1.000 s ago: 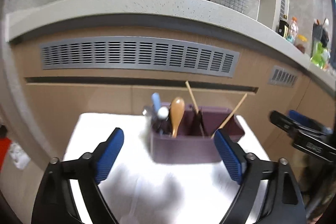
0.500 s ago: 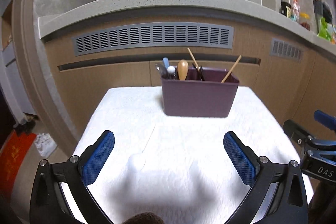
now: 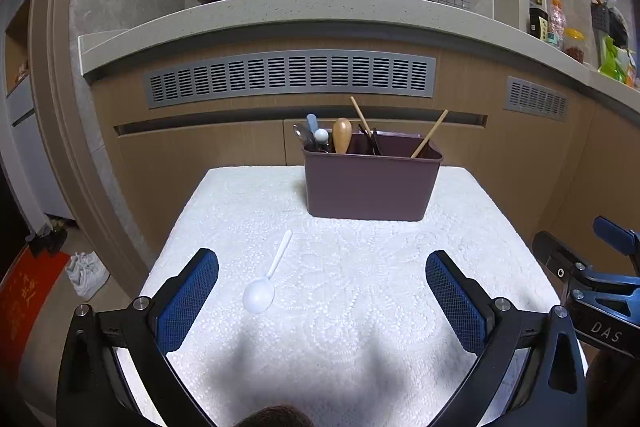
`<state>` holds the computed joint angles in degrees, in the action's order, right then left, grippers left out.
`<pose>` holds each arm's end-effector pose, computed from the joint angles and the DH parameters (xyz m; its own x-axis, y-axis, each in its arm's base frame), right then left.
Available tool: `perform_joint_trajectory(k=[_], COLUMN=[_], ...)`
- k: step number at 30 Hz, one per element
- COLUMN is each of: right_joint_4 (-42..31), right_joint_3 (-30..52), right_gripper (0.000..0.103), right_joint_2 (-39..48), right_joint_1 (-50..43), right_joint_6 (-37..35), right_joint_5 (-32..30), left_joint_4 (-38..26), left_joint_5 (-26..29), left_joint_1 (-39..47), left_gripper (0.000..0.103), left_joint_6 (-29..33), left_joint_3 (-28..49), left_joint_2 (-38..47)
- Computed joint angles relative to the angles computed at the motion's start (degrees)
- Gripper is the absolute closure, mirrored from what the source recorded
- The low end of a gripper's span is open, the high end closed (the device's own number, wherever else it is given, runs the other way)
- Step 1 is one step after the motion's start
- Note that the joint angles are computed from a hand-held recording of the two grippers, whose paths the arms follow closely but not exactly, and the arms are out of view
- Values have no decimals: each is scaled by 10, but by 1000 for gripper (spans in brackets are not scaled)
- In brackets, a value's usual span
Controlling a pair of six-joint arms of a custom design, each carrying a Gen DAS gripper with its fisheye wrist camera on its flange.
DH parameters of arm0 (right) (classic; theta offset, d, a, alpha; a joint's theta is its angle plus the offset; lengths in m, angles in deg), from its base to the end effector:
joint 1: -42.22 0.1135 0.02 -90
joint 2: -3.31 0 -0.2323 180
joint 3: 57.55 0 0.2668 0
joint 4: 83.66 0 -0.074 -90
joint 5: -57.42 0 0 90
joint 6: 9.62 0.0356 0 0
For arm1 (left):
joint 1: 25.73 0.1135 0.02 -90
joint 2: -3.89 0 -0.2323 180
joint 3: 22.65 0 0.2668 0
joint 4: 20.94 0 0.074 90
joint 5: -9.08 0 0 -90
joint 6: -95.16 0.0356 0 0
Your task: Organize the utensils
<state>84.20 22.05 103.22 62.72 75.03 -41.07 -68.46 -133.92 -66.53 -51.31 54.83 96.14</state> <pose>0.3750 0.1458 0.1911 -0.4572 -0.2694 -0.8476 -0.5079 0.8614 0.0002 0.2695 -0.1951 0.1931 -0.4636 -0.2625 -0.8462 -0.4967 0.8679 0.0029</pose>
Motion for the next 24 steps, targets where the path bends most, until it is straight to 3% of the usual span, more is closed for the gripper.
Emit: perform_joint_trajectory(k=[24], right_joint_4=[2], right_joint_3=[-1], right_gripper=[0], right_joint_2=[-2], right_joint_1=[-1], right_joint_6=[-7], right_joint_5=[2], left_joint_4=[-4], left_joint_5=[7], left_joint_1=[-2], left_gripper=[0], left_joint_6=[1], left_joint_3=[6], left_joint_2=[7])
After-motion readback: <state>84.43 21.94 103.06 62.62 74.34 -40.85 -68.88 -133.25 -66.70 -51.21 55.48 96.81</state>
